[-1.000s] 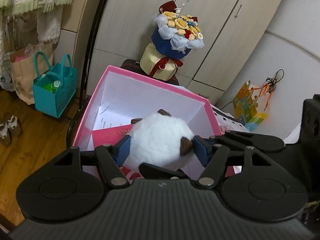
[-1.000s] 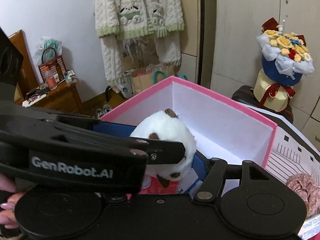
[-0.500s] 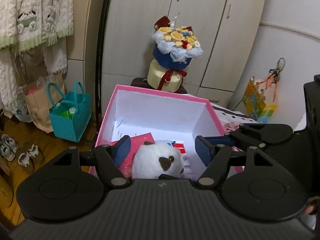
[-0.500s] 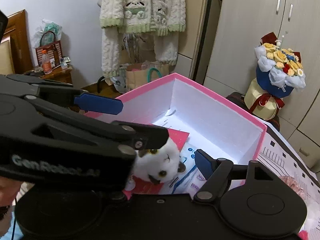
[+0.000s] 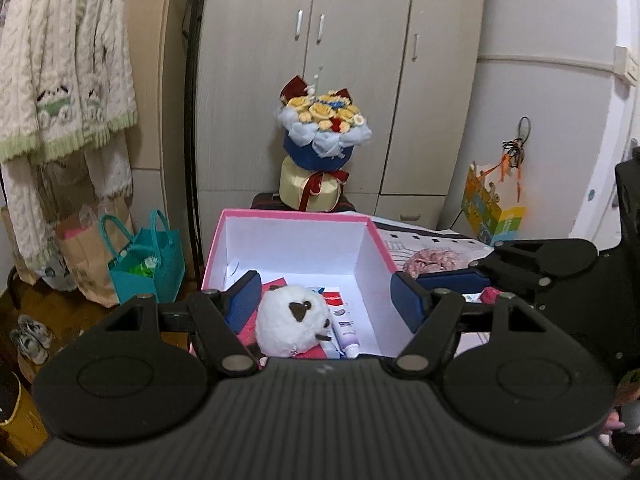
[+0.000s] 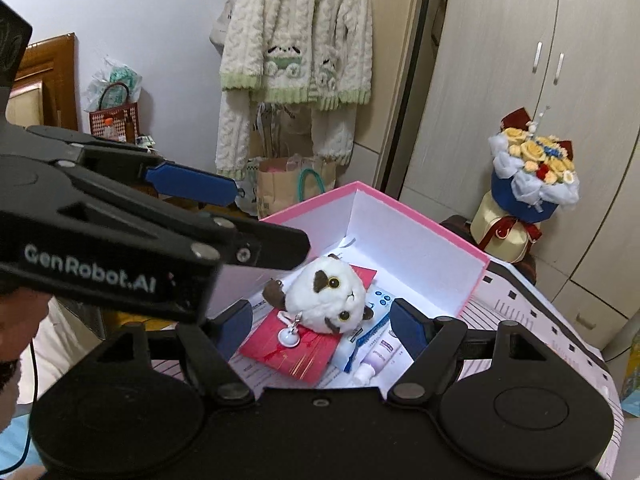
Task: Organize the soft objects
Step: 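Move the left gripper to the purple plush toy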
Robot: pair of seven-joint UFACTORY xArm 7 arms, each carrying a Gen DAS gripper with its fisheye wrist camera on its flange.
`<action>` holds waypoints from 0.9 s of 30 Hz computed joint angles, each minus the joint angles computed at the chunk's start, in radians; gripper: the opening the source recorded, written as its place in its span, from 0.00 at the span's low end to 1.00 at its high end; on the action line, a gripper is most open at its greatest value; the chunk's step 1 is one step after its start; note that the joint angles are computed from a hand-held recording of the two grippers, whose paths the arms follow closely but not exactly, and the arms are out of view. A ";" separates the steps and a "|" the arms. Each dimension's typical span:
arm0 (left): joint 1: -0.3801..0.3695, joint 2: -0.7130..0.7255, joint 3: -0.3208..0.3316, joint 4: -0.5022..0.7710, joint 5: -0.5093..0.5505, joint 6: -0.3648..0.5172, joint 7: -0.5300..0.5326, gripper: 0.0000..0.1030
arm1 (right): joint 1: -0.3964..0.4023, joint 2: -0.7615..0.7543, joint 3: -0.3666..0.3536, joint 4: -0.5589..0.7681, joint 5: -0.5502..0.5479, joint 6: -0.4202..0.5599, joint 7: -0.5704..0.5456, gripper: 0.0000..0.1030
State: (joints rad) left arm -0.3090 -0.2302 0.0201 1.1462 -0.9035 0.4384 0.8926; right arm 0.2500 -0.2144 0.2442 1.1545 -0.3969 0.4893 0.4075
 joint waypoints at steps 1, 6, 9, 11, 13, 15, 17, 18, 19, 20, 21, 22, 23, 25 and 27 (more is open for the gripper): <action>-0.002 -0.019 0.001 -0.012 -0.003 0.003 0.011 0.69 | 0.001 -0.019 0.001 -0.012 0.001 0.002 0.006 0.78; -0.045 -0.105 0.024 -0.072 -0.032 0.032 0.082 0.73 | -0.006 -0.126 0.009 -0.088 0.022 -0.001 0.004 0.78; -0.073 -0.145 0.033 -0.103 -0.039 0.063 0.107 0.73 | -0.053 -0.226 0.055 -0.172 -0.024 -0.022 0.061 0.78; -0.097 -0.173 0.044 -0.122 -0.061 0.079 0.140 0.73 | -0.059 -0.294 0.062 -0.233 -0.014 -0.031 0.068 0.78; -0.121 -0.200 0.045 -0.147 -0.083 0.072 0.171 0.75 | -0.075 -0.363 0.075 -0.289 -0.001 -0.026 0.085 0.78; -0.149 -0.220 0.048 -0.169 -0.108 0.065 0.208 0.77 | -0.090 -0.430 0.084 -0.339 0.015 -0.010 0.097 0.78; -0.175 -0.234 0.050 -0.187 -0.129 0.068 0.239 0.77 | -0.101 -0.503 0.086 -0.389 0.035 0.018 0.108 0.78; -0.189 -0.235 0.049 -0.193 -0.141 0.073 0.251 0.77 | -0.105 -0.536 0.083 -0.413 0.046 0.033 0.108 0.78; -0.198 -0.234 0.045 -0.198 -0.150 0.076 0.256 0.77 | -0.109 -0.569 0.080 -0.435 0.057 0.050 0.109 0.79; -0.204 -0.227 0.038 -0.197 -0.153 0.081 0.257 0.77 | -0.114 -0.603 0.076 -0.459 0.066 0.066 0.110 0.79; -0.211 -0.217 0.031 -0.195 -0.157 0.089 0.257 0.77 | -0.119 -0.632 0.074 -0.480 0.075 0.077 0.111 0.81; -0.218 -0.207 0.024 -0.193 -0.163 0.098 0.258 0.77 | -0.123 -0.664 0.067 -0.506 0.084 0.087 0.111 0.82; -0.222 -0.195 0.016 -0.190 -0.170 0.105 0.256 0.77 | -0.126 -0.690 0.061 -0.528 0.092 0.095 0.109 0.82; -0.224 -0.158 -0.002 -0.172 -0.181 0.121 0.243 0.77 | -0.133 -0.743 0.050 -0.576 0.110 0.109 0.108 0.83; -0.220 -0.123 -0.022 -0.158 -0.197 0.131 0.226 0.77 | -0.140 -0.780 0.039 -0.615 0.126 0.118 0.105 0.83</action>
State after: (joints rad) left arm -0.5287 -0.3532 -0.0015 0.9881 -1.1005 0.5698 1.1190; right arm 0.1097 -0.9943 0.2834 0.5397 -0.2712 0.6075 0.5129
